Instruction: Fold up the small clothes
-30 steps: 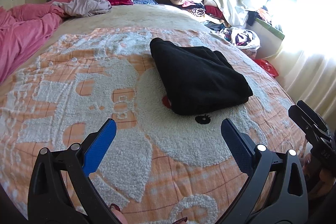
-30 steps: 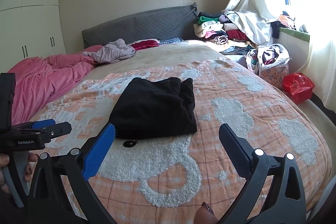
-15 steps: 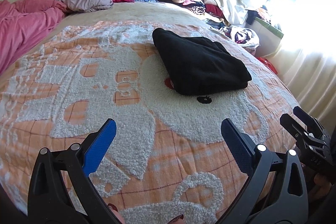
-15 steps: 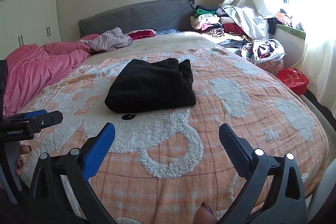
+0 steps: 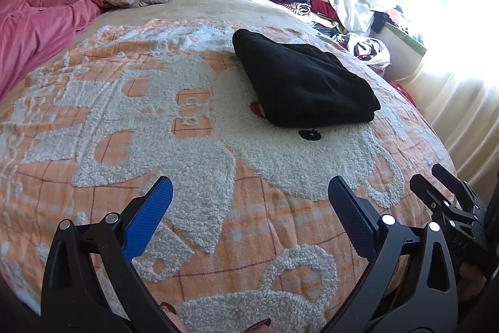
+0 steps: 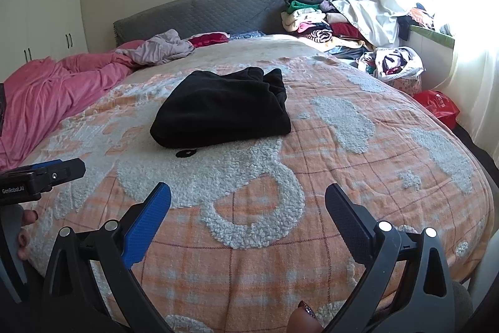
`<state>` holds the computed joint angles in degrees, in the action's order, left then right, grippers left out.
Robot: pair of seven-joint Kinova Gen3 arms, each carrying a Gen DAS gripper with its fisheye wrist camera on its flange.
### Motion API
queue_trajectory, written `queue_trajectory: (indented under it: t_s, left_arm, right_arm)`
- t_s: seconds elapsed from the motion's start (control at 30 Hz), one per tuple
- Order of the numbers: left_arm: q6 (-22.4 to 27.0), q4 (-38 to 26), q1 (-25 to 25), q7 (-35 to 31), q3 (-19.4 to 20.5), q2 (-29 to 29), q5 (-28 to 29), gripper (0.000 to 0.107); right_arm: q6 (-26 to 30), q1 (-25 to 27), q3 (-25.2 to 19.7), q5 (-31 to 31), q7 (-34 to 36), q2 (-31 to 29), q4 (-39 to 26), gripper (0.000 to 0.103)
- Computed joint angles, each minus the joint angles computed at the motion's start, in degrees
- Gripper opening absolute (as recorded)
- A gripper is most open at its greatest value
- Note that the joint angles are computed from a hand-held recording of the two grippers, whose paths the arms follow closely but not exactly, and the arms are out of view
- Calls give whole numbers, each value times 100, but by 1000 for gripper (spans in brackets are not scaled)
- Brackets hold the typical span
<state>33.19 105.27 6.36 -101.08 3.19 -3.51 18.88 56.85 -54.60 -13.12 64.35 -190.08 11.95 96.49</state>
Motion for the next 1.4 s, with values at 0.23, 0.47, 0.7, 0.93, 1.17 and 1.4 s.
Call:
queue_trajectory:
  t_s: [0.23,0.47,0.7,0.93,1.17,1.4]
  left_arm:
    - [-27,5,33,244,69,17,-242,94]
    - [9,-15,53,417,103,37,-457,94]
    - [50,-51,64,536,100,56,-544,94]
    - [63,-63,64,580,100,63,-571,94]
    - [57,-63,69,653,116,70,-650,94]
    - [64,-59,72,625,104,66,-614,94]
  right_arm:
    - [66,-43,14,57,-26,50,-10,99]
    - [78,-42,16,115,-157,40,49,98]
    - [64,-22,2,112,-150,26,64,99]
    - [59,-13,-6,115,-159,15,76,99]
    - [101,-16,-7,103,-160,22,68,99]
    - [61,-1,-11,98,-157,6,74,99]
